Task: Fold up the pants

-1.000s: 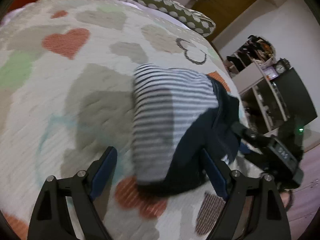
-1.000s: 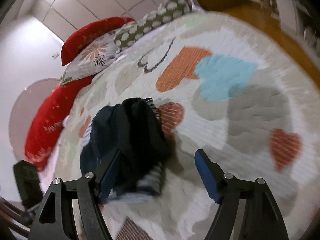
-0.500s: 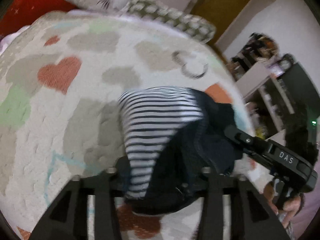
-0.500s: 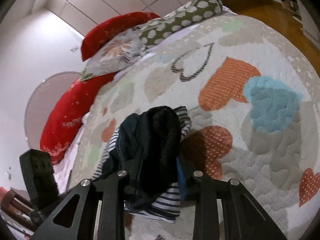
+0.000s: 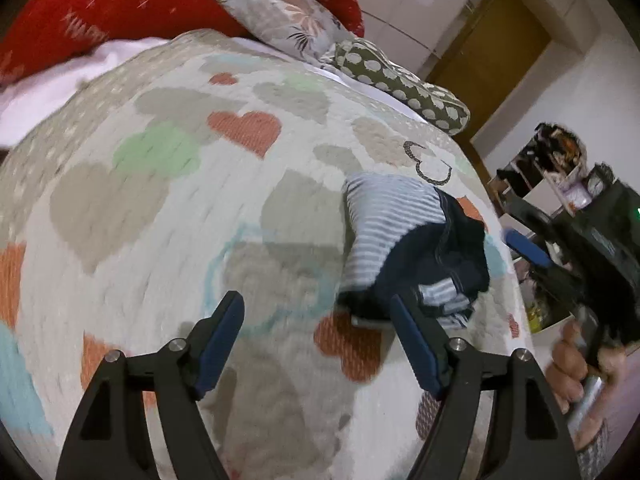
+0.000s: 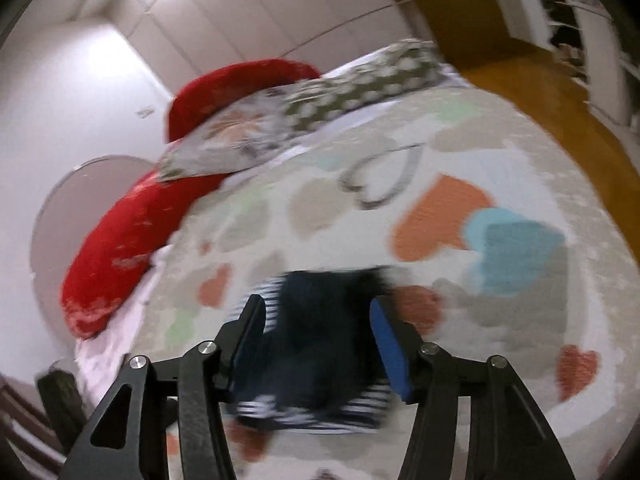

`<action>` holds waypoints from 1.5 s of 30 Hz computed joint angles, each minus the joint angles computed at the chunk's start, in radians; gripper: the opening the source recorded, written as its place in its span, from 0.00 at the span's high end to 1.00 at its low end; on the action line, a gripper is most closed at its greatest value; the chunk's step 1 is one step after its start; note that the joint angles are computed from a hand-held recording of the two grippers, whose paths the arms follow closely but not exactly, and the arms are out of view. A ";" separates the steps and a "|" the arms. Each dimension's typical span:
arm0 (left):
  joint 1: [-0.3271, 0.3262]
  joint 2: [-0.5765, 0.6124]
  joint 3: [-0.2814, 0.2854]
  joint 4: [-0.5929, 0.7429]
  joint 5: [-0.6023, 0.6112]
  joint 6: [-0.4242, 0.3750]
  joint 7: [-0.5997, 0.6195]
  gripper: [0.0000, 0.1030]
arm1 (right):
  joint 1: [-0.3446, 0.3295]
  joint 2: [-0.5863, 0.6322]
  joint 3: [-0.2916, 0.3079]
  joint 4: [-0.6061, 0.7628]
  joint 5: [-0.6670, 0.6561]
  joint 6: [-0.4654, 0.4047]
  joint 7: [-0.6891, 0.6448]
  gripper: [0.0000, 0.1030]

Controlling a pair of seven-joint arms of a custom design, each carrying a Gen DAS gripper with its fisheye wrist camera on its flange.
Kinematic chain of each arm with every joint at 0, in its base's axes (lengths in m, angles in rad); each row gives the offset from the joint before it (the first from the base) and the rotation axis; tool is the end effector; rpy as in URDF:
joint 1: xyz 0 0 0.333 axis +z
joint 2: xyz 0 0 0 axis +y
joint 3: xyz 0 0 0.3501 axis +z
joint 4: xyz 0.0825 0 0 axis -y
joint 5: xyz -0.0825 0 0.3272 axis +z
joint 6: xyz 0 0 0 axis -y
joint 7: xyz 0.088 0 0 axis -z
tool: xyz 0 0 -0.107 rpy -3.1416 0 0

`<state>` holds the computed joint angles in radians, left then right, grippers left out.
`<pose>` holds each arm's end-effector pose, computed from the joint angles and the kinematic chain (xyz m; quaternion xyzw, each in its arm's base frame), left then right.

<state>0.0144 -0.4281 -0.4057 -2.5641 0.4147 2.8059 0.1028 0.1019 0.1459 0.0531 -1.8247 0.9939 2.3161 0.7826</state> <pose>0.3469 -0.1856 0.5296 -0.8485 0.3921 -0.3161 0.1624 0.5792 0.1045 0.5533 -0.7421 0.5132 0.0485 0.4284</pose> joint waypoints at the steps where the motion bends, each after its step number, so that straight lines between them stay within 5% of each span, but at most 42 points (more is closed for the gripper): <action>1: -0.002 -0.009 -0.010 -0.007 -0.002 -0.008 -0.013 0.27 | 0.006 0.003 0.007 0.004 -0.006 -0.018 0.001 0.46; 8: -0.060 -0.046 -0.006 -0.038 -0.021 -0.073 -0.013 0.27 | 0.067 0.121 0.026 0.039 -0.164 0.013 0.208 0.49; 17: -0.051 -0.106 -0.027 -0.049 -0.023 -0.101 -0.029 0.27 | 0.014 0.047 0.023 -0.055 -0.065 0.050 0.132 0.41; 26: -0.061 -0.152 -0.096 0.040 0.041 -0.301 -0.071 0.23 | -0.033 -0.007 -0.015 -0.144 -0.039 0.005 0.123 0.39; 30: -0.028 -0.155 -0.199 0.141 0.146 -0.473 -0.137 0.17 | -0.056 -0.107 -0.049 -0.273 0.017 0.014 0.014 0.39; 34: 0.061 -0.148 -0.395 0.285 0.315 -0.740 -0.264 0.00 | -0.044 -0.243 -0.087 -0.407 0.044 0.080 -0.108 0.39; 37: 0.086 -0.146 -0.472 0.335 0.428 -0.813 -0.334 0.00 | -0.016 -0.337 -0.106 -0.483 0.074 0.167 -0.208 0.39; 40: 0.036 -0.124 -0.444 0.351 0.487 -0.779 -0.353 0.00 | 0.020 -0.400 -0.120 -0.532 0.101 0.252 -0.278 0.37; 45: -0.054 -0.056 -0.390 0.396 0.487 -0.784 -0.332 0.00 | 0.058 -0.465 -0.160 -0.566 0.114 0.271 -0.316 0.36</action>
<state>-0.0394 -0.4838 -0.7954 -2.1680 0.9015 2.0218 -0.2293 0.1597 -0.3196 -0.1068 -2.3906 1.1079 2.5868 0.4668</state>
